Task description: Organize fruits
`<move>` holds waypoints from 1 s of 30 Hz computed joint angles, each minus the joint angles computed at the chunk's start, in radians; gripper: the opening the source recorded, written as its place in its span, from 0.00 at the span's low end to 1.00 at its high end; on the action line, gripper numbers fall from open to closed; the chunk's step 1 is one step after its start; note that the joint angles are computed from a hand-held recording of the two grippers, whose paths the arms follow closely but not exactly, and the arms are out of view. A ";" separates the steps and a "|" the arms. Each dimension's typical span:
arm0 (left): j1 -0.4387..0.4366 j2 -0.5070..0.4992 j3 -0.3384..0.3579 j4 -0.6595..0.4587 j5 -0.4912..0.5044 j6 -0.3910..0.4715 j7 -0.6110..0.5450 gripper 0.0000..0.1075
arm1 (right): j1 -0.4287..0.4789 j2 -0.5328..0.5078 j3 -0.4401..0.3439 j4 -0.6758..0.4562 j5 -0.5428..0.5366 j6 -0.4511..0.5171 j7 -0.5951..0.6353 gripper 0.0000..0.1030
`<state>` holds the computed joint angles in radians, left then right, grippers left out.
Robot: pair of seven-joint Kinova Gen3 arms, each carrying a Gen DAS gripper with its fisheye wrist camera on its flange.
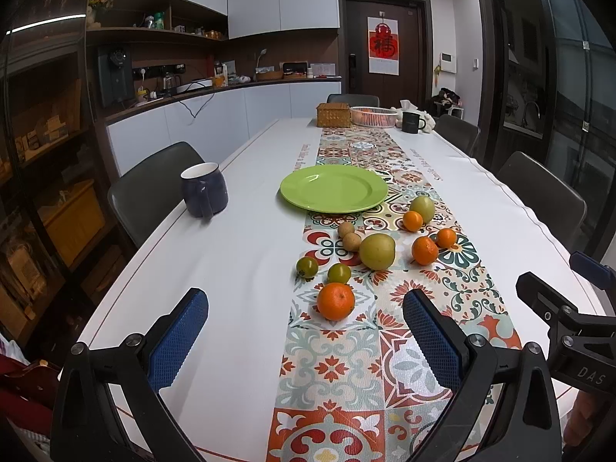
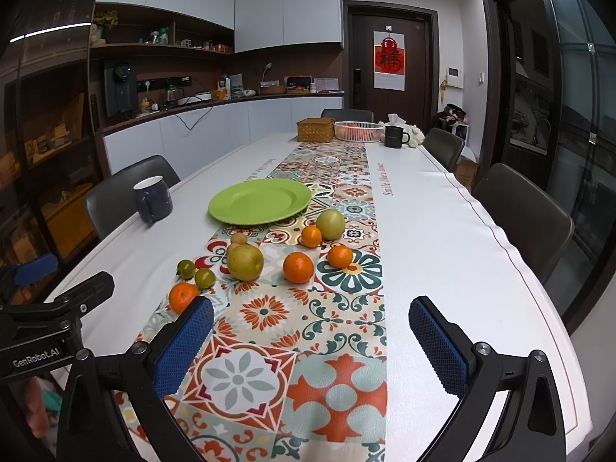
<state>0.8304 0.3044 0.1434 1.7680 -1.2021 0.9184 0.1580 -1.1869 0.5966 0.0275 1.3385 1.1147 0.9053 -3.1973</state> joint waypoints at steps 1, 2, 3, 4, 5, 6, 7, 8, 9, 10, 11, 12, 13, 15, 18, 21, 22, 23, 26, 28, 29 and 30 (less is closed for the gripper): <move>0.000 0.000 0.000 0.000 0.000 0.000 0.000 0.96 | 0.000 0.000 0.000 0.000 0.000 0.000 0.000 0.99; 0.000 0.000 0.000 0.000 0.000 0.000 0.000 0.96 | 0.000 0.000 0.000 0.000 0.001 0.001 0.000 0.99; 0.000 0.000 0.000 0.000 0.000 0.000 0.000 0.96 | 0.000 0.000 0.000 0.000 0.000 0.001 0.000 0.99; 0.000 0.000 0.000 0.000 0.000 0.000 0.000 0.96 | 0.000 -0.001 -0.001 0.000 0.000 0.001 0.000 0.99; 0.000 0.000 0.000 0.000 0.000 0.000 0.000 0.96 | 0.000 -0.001 0.000 0.003 0.002 0.000 -0.002 0.99; 0.000 -0.001 0.000 0.000 -0.001 0.000 0.001 0.96 | 0.001 -0.002 0.000 0.006 0.004 -0.002 -0.004 0.99; 0.001 0.000 0.000 0.000 -0.001 0.002 0.002 0.96 | 0.002 -0.004 0.000 0.009 0.006 -0.004 -0.006 0.99; 0.002 -0.001 0.001 -0.002 -0.001 0.005 0.000 0.96 | 0.002 -0.004 0.000 0.011 0.008 -0.005 -0.008 0.99; 0.001 -0.003 0.001 -0.003 0.001 0.006 -0.003 0.96 | 0.003 -0.005 0.000 0.013 0.009 -0.006 -0.009 0.99; 0.001 -0.003 0.002 -0.003 0.001 0.005 -0.004 0.96 | 0.000 0.001 -0.003 0.000 0.006 0.003 -0.004 0.99; 0.001 -0.003 0.002 -0.004 0.002 0.007 -0.005 0.96 | -0.003 0.006 -0.004 -0.012 0.002 0.010 0.002 0.99; 0.001 -0.003 0.003 -0.006 0.003 0.009 -0.008 0.96 | -0.003 0.003 -0.002 -0.006 0.003 0.006 -0.001 0.99; 0.000 -0.004 0.002 -0.003 0.001 0.005 -0.005 0.96 | -0.004 0.004 -0.002 -0.007 0.003 0.007 0.000 0.99; 0.001 -0.004 0.003 -0.004 0.002 0.007 -0.006 0.96 | -0.003 0.002 0.000 -0.002 0.004 0.003 -0.003 0.99; 0.001 -0.003 0.002 -0.002 -0.002 0.007 -0.001 0.96 | -0.003 0.002 -0.001 -0.003 0.004 0.004 -0.003 0.99; 0.000 -0.006 0.004 -0.003 0.000 0.008 -0.004 0.96 | -0.004 0.001 -0.001 -0.003 0.006 0.005 -0.004 0.99; 0.000 -0.006 0.004 -0.002 -0.001 0.008 -0.003 0.96 | -0.004 0.000 0.000 0.000 0.007 0.004 -0.006 0.99; 0.000 -0.006 0.004 -0.002 -0.001 0.009 -0.003 0.96 | -0.003 -0.001 0.000 0.003 0.008 0.003 -0.007 0.99; -0.001 -0.008 0.005 -0.003 0.002 0.008 -0.006 0.96 | -0.003 -0.001 -0.002 0.001 0.008 0.004 -0.006 0.99; -0.001 -0.009 0.006 -0.004 0.002 0.011 -0.007 0.96 | -0.002 -0.001 -0.002 0.003 0.009 0.004 -0.008 0.99; -0.001 -0.008 0.006 -0.003 0.001 0.010 -0.006 0.96 | -0.002 -0.002 -0.002 0.005 0.011 0.002 -0.010 0.99; -0.001 -0.008 0.006 -0.003 0.001 0.011 -0.006 0.96 | -0.002 -0.001 -0.002 0.005 0.011 0.002 -0.010 0.99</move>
